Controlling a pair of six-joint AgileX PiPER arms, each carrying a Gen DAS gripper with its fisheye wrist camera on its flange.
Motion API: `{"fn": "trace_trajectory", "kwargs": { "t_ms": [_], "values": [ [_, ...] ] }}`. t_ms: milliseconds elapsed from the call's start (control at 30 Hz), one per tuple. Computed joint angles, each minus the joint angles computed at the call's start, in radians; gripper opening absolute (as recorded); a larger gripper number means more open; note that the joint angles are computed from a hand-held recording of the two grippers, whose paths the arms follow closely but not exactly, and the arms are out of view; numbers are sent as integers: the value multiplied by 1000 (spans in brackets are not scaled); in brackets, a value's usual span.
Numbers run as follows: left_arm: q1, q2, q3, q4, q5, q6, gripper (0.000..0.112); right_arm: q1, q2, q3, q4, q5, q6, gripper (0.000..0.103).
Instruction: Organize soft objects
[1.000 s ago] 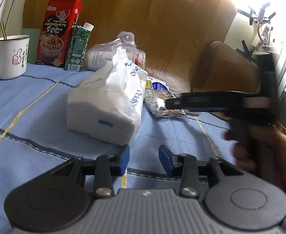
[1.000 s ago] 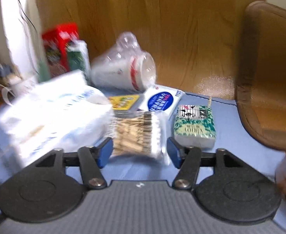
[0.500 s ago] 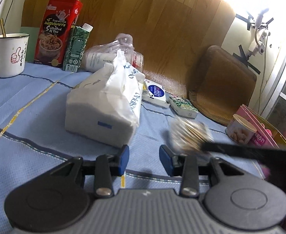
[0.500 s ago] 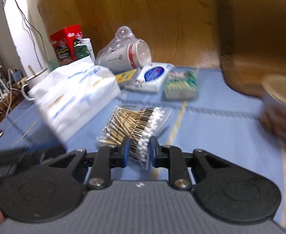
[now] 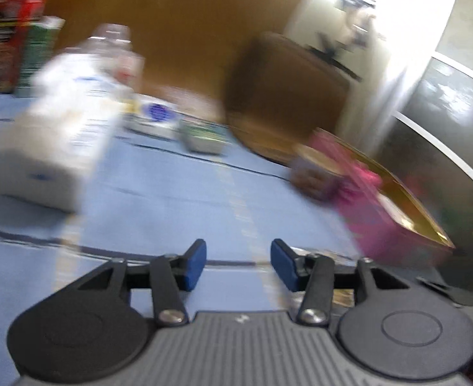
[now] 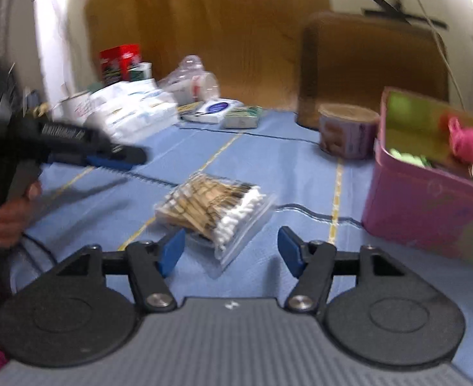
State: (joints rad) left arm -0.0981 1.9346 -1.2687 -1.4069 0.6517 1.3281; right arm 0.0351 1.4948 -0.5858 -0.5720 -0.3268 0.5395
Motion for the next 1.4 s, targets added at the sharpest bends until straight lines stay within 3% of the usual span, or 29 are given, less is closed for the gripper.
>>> {"fn": "trace_trajectory", "kwargs": {
  "t_ms": [133, 167, 233, 267, 333, 467, 667, 800, 867, 967, 1033, 1100, 1233, 1400],
  "values": [
    [-97, 31, -70, 178, 17, -141, 47, 33, 56, -21, 149, -18, -189, 64],
    [-116, 47, -80, 192, 11, -142, 44, 38, 80, -38, 149, -17, -198, 50],
    [-148, 33, -52, 167, -46, -97, 42, 28, 105, -42, 139, -50, -166, 35],
    [-155, 29, -59, 188, -46, -129, 41, 32, 96, -40, 192, -38, -203, 33],
    [-160, 15, -74, 171, -26, -132, 39, 39, 65, 7, 341, -90, -347, 32],
    [-203, 1, -154, 125, 1, -90, 38, -8, -25, 86, 474, -227, -472, 32],
    [-387, 120, -436, 286, -41, -260, 38, -154, -85, 122, 574, -286, -564, 32],
    [-487, 259, -670, 465, -50, -456, 41, -278, -57, 101, 562, -291, -548, 32],
    [-541, 313, -758, 620, -107, -586, 49, -271, 10, 62, 739, -330, -712, 36],
    [-580, 363, -831, 817, -149, -768, 49, -274, 139, -5, 980, -430, -885, 42],
    [-563, 334, -772, 754, -162, -729, 49, -304, 96, 4, 962, -369, -801, 42],
    [-545, 294, -684, 674, -204, -620, 49, -349, 85, 46, 841, -394, -656, 42],
    [-499, 204, -498, 519, -275, -430, 49, -361, 64, 87, 755, -408, -546, 41],
    [-400, 145, -359, 430, -306, -360, 49, -273, 9, 106, 775, -400, -534, 41]
  ]
}}
